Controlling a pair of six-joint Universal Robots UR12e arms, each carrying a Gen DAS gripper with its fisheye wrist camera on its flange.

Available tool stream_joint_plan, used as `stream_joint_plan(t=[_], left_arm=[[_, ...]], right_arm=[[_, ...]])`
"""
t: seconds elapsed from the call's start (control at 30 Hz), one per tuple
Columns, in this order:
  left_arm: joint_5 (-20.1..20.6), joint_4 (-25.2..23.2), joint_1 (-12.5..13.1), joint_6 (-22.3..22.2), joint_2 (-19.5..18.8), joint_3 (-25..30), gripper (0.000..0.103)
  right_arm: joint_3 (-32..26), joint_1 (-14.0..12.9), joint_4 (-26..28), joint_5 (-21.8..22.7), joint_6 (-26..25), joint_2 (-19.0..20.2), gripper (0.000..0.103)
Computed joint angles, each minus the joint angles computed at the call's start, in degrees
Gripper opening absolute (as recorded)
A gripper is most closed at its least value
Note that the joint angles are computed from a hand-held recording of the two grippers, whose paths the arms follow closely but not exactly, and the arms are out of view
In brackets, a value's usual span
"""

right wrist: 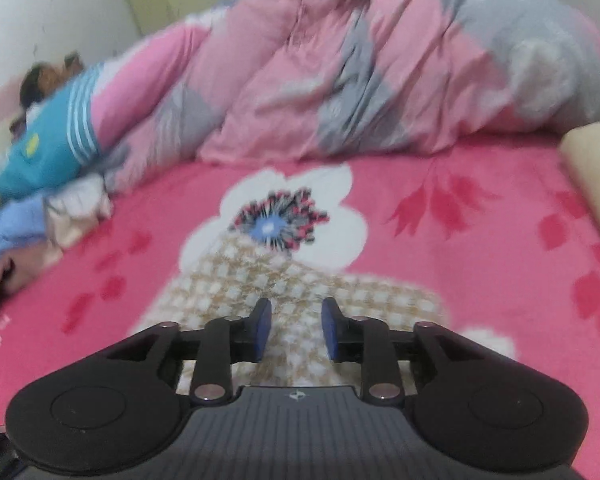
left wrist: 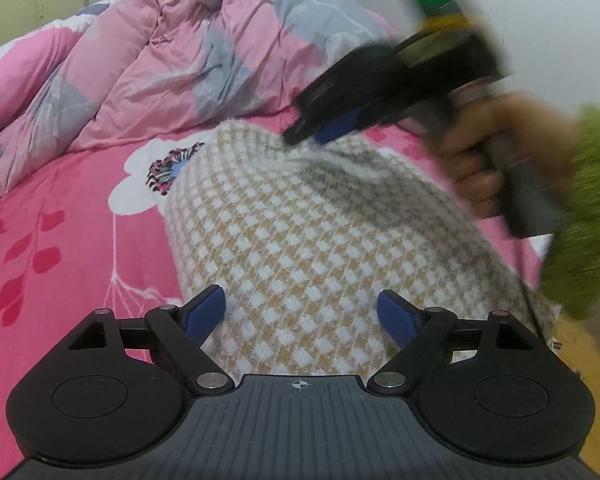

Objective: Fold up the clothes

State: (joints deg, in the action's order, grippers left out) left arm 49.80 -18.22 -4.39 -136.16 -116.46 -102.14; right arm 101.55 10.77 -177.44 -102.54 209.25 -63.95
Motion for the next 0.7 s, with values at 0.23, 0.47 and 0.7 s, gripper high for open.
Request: stream_joint_plan(t=[0.23,0.47,0.7], left_arm=[[2.9,1.4,-0.8,-0.3,0.3,-0.5,0.087],[5.8,2.8,-1.5,-0.6,0.7,-1.0,0.088],[7.5,4.1,-1.9,-1.2,0.9,-1.6,0.09]], right_arm=[[7.2,2.3,-0.3,-3.0,-3.8,-6.2,0.037],[7.8,4.0,4.1,-6.3,-4.6,-5.1,0.037],[8.3,4.8,4.9,-8.5,-4.5,-5.9,0.037]])
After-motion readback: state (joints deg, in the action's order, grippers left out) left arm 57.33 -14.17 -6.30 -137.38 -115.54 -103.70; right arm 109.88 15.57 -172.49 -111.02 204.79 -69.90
